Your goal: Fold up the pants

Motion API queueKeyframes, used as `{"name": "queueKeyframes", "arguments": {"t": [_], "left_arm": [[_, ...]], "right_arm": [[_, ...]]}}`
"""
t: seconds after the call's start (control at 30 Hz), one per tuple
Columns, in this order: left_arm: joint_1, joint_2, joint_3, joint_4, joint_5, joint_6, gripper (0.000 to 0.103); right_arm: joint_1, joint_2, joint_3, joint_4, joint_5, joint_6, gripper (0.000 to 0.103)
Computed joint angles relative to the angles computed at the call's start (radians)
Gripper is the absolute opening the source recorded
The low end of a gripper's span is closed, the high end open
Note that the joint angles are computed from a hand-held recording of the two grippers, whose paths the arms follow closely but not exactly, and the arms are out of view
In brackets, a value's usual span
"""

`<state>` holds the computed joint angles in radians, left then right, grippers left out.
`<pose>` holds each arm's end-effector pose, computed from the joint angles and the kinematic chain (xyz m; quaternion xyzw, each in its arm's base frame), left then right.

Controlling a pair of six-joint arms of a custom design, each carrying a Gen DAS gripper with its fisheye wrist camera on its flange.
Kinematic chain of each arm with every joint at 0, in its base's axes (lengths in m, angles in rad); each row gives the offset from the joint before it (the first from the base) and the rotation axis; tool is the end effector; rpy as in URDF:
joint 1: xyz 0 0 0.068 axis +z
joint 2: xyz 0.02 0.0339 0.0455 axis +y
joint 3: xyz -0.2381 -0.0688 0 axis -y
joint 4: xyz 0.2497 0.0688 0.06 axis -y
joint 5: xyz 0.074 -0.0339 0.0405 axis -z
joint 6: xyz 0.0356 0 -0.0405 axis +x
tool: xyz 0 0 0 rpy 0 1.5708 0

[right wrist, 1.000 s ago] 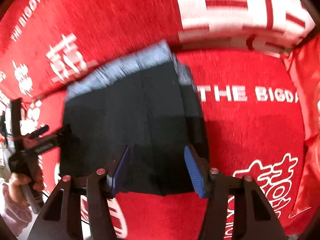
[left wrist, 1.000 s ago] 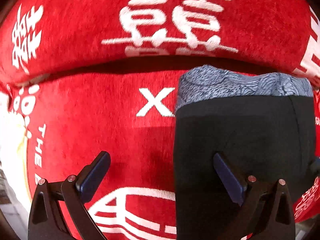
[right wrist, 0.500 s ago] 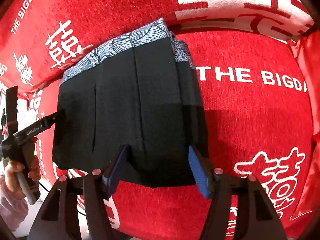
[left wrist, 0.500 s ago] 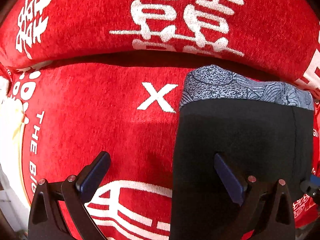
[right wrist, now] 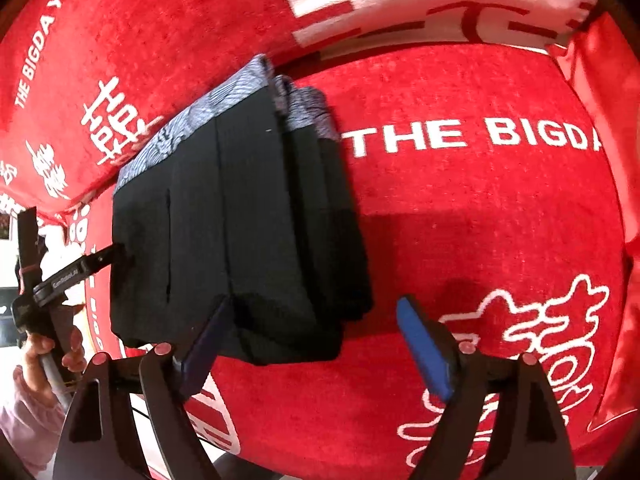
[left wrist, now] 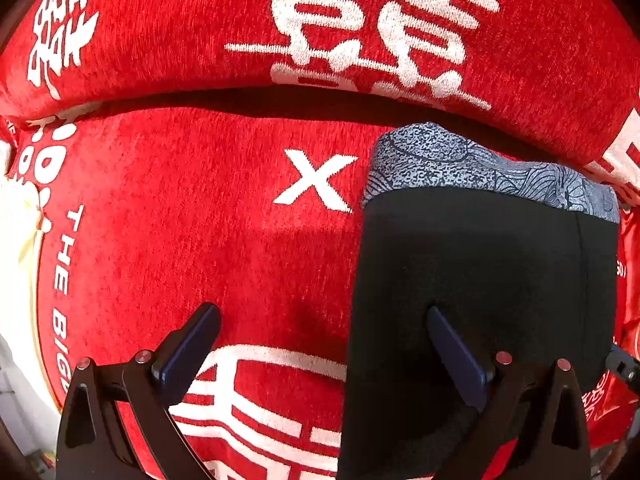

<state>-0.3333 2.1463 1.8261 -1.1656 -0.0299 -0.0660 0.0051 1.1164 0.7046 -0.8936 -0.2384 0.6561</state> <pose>0.3923 -0.1347 0.1824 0.1325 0.9902 0.0062 0.0446 0.1968 0.0094 0.1777 0.2998 0.9375 0.1541 0.0860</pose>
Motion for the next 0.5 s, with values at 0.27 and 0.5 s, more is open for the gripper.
{"name": "queueKeyframes", "arguments": {"t": [0.27, 0.5], "left_arm": [[0.008, 0.030, 0.057, -0.032, 0.056, 0.010, 0.103], [0.011, 0.052, 0.103, -0.046, 0.172, 0.062, 0.103]], "right_arm": [[-0.115, -0.028, -0.031, -0.003, -0.054, -0.067, 0.090], [-0.194, 0.068, -0.012, 0.048, -0.137, -0.167, 0.091]]}}
